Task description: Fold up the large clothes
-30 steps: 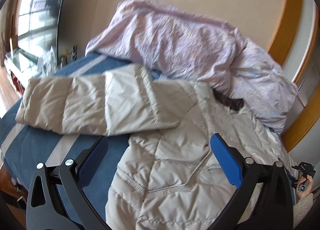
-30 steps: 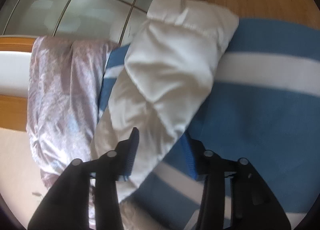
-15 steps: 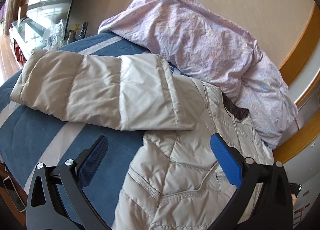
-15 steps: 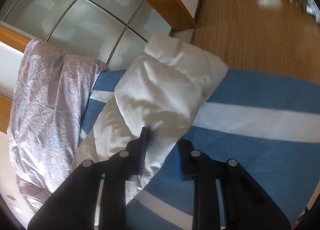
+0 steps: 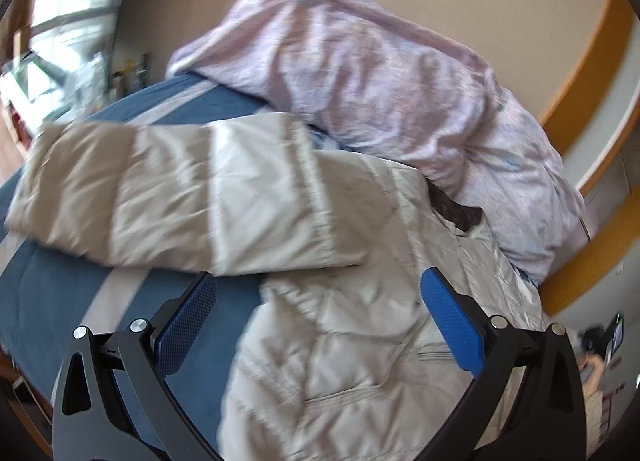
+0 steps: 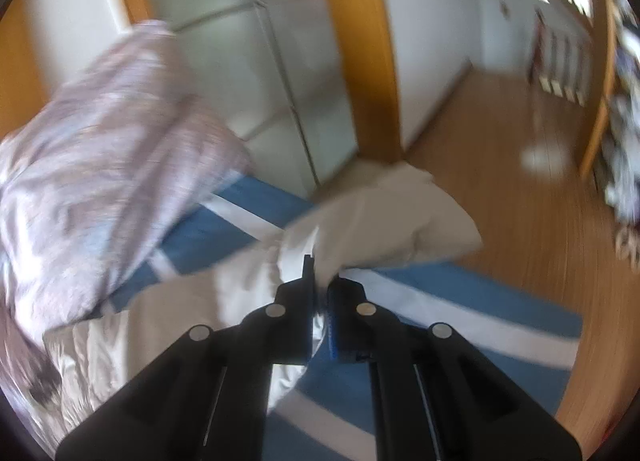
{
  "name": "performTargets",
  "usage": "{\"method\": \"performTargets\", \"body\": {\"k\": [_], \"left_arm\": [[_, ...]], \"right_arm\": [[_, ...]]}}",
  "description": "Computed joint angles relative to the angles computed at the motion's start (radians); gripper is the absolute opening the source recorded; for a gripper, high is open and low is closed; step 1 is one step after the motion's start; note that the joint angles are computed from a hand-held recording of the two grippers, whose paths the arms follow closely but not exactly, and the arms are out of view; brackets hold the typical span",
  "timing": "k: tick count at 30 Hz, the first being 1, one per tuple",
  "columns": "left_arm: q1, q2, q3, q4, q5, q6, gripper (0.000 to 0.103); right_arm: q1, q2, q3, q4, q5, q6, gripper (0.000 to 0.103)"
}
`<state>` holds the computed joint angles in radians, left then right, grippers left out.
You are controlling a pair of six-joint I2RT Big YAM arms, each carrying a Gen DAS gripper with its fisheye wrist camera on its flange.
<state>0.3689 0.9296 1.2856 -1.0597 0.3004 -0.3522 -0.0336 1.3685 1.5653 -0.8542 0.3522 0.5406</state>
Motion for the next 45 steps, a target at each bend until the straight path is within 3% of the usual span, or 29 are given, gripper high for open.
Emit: {"method": "performTargets", "body": {"k": [3, 7, 11, 16, 22, 28, 31, 34, 36, 37, 38, 39, 40, 42, 45], "left_arm": [[-0.051, 0.071, 0.066, -0.017, 0.078, -0.006, 0.102], [-0.132, 0.191, 0.161, -0.036, 0.228, -0.067, 0.102], [-0.235, 0.264, 0.233, -0.033, 0.204, -0.072, 0.102], [-0.308, 0.363, 0.305, -0.032, 0.245, -0.133, 0.102], [-0.341, 0.452, 0.327, -0.034, 0.292, -0.227, 0.099], [-0.376, 0.504, 0.335, -0.032, 0.338, -0.293, 0.096], [-0.389, 0.521, 0.338, -0.017, 0.347, -0.326, 0.086], [-0.402, 0.547, 0.352, 0.006, 0.331, -0.369, 0.07], [-0.409, 0.563, 0.362, 0.011, 0.306, -0.392, 0.045], [-0.408, 0.567, 0.362, 0.011, 0.298, -0.399, 0.04], [-0.407, 0.567, 0.355, 0.025, 0.299, -0.411, 0.029], [-0.406, 0.564, 0.351, 0.032, 0.282, -0.411, 0.023], [-0.407, 0.56, 0.352, 0.033, 0.261, -0.404, 0.022], [-0.403, 0.542, 0.346, 0.037, 0.21, -0.389, 0.018], [-0.386, 0.525, 0.337, 0.032, 0.159, -0.371, 0.017]], "right_arm": [[0.098, 0.002, 0.047, 0.056, 0.025, -0.116, 0.007], [0.215, 0.013, 0.084, 0.098, -0.026, -0.201, 0.007], [0.328, 0.032, 0.098, 0.12, -0.132, -0.273, 0.007], [0.459, 0.094, 0.133, 0.061, -0.28, -0.369, 0.007], [0.529, 0.187, 0.18, -0.057, -0.322, -0.386, 0.007], [0.544, 0.183, 0.151, -0.073, -0.34, -0.389, 0.008], [0.551, 0.193, 0.148, -0.086, -0.34, -0.412, 0.01], [0.549, 0.197, 0.149, -0.112, -0.362, -0.405, 0.011], [0.543, 0.188, 0.142, -0.124, -0.387, -0.394, 0.013], [0.537, 0.185, 0.142, -0.13, -0.401, -0.39, 0.017], [0.529, 0.182, 0.143, -0.138, -0.421, -0.379, 0.02], [0.516, 0.176, 0.142, -0.145, -0.455, -0.356, 0.029], [0.507, 0.17, 0.14, -0.146, -0.481, -0.341, 0.043], [0.49, 0.144, 0.117, -0.112, -0.535, -0.31, 0.062], [0.491, 0.124, 0.11, -0.083, -0.523, -0.3, 0.061]]}}
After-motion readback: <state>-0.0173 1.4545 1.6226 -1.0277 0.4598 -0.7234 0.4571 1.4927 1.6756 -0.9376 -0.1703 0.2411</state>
